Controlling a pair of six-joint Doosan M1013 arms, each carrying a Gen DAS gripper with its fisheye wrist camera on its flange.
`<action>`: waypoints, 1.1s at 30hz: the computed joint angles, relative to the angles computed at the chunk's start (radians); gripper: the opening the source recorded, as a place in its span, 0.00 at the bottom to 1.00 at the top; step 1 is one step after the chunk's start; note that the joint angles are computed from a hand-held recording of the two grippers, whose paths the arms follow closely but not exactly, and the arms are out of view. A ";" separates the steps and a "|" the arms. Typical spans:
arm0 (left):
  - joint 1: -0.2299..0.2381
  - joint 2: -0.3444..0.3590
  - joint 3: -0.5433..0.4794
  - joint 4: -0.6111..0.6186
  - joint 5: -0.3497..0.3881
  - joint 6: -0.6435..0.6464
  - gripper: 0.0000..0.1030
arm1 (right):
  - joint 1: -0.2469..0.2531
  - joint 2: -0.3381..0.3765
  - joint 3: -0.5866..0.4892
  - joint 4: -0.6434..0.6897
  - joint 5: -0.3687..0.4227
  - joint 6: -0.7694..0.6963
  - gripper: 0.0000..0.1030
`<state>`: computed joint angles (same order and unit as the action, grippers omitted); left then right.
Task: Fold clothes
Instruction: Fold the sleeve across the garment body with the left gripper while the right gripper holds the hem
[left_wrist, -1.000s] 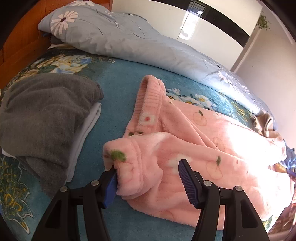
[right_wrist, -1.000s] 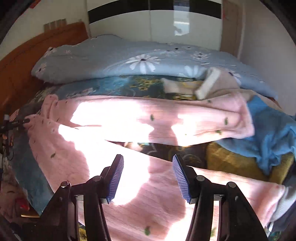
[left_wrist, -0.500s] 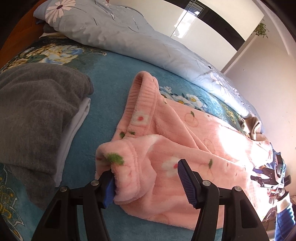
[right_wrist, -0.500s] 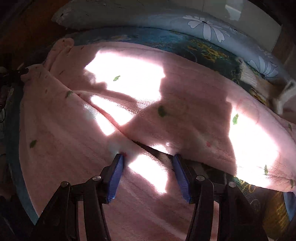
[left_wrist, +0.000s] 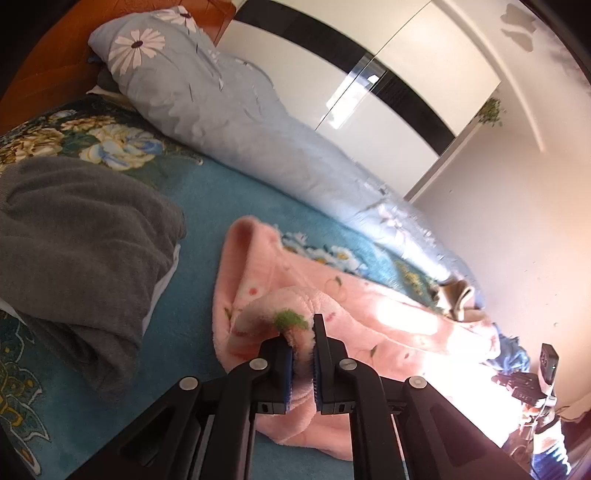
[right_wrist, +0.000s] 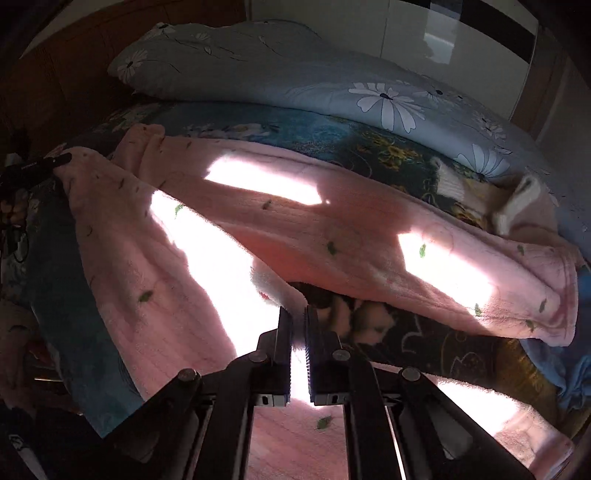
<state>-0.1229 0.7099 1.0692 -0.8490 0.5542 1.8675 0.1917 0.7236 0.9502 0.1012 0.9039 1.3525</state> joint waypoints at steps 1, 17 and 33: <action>0.008 -0.024 0.042 -0.086 -0.026 0.087 0.08 | 0.001 -0.039 0.053 0.022 -0.050 -0.017 0.06; 0.054 -0.195 0.478 -0.405 -0.105 0.286 0.26 | 0.044 -0.254 0.533 0.237 -0.198 -0.105 0.06; 0.031 -0.204 0.531 -0.680 0.028 0.316 0.63 | 0.029 -0.289 0.613 0.247 -0.260 -0.020 0.07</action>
